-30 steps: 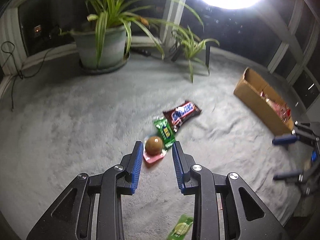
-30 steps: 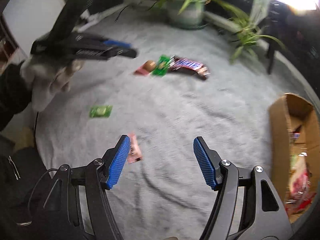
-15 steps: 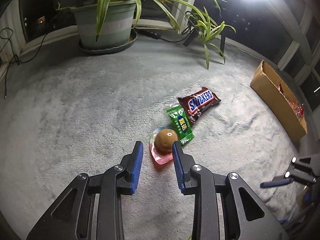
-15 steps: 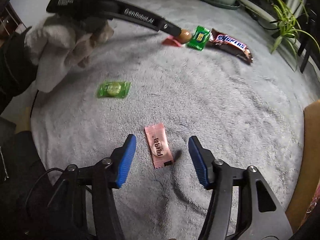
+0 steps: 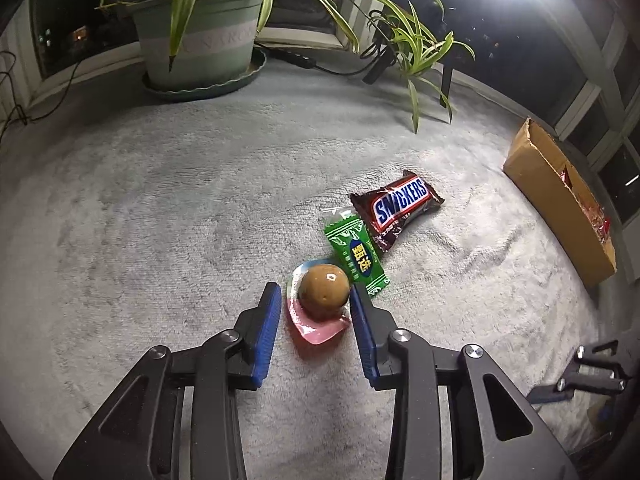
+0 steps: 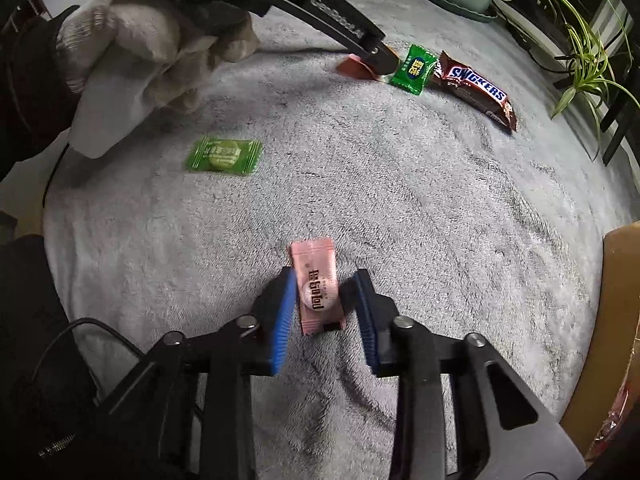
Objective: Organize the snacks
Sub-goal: 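Grasp the pink candy with the right tool while the left grasps the brown egg, then carry the pink candy and brown egg to the box and open both tools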
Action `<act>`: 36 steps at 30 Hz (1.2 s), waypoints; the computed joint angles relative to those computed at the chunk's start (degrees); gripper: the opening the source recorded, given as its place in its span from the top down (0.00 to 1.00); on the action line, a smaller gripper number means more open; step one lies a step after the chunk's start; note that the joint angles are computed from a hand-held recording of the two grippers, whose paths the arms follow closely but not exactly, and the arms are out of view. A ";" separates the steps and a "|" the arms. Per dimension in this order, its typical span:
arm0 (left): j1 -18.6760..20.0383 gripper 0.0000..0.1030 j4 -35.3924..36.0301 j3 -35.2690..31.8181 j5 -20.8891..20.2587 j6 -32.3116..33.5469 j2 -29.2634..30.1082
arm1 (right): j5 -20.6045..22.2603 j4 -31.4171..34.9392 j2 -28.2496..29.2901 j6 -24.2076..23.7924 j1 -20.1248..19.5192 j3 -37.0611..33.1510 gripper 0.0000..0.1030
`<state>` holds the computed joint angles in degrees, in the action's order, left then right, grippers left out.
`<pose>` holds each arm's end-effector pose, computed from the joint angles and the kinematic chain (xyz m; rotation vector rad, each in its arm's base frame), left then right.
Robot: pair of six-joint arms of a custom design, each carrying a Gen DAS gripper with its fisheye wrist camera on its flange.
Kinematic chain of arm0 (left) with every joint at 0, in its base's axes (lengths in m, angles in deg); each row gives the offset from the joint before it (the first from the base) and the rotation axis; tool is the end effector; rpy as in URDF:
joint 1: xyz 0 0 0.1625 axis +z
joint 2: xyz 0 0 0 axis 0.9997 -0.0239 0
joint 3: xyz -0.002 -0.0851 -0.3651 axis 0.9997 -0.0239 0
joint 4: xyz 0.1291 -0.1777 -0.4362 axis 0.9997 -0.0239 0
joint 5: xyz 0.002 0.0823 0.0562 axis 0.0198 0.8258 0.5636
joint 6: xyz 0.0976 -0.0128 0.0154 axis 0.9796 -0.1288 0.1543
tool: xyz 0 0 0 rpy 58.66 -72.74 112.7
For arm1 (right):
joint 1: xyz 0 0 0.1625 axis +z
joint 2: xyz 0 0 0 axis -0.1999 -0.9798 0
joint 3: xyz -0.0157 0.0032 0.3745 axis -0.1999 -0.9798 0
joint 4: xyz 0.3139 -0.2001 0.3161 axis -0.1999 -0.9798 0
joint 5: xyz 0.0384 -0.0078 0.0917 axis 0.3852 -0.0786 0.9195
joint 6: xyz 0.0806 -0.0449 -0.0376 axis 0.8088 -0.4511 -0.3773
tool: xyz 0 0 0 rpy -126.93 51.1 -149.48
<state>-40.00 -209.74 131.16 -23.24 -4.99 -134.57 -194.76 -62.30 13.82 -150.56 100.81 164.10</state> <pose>-0.1678 -0.5173 -0.0034 -0.2555 2.3057 -0.9010 0.0749 -0.5608 0.1294 1.8662 -1.9833 -0.5641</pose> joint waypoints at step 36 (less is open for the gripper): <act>-5.21 0.76 -16.11 -2.49 3.07 10.41 2.90 | 16.12 5.53 3.33 20.17 -1.89 -19.49 0.80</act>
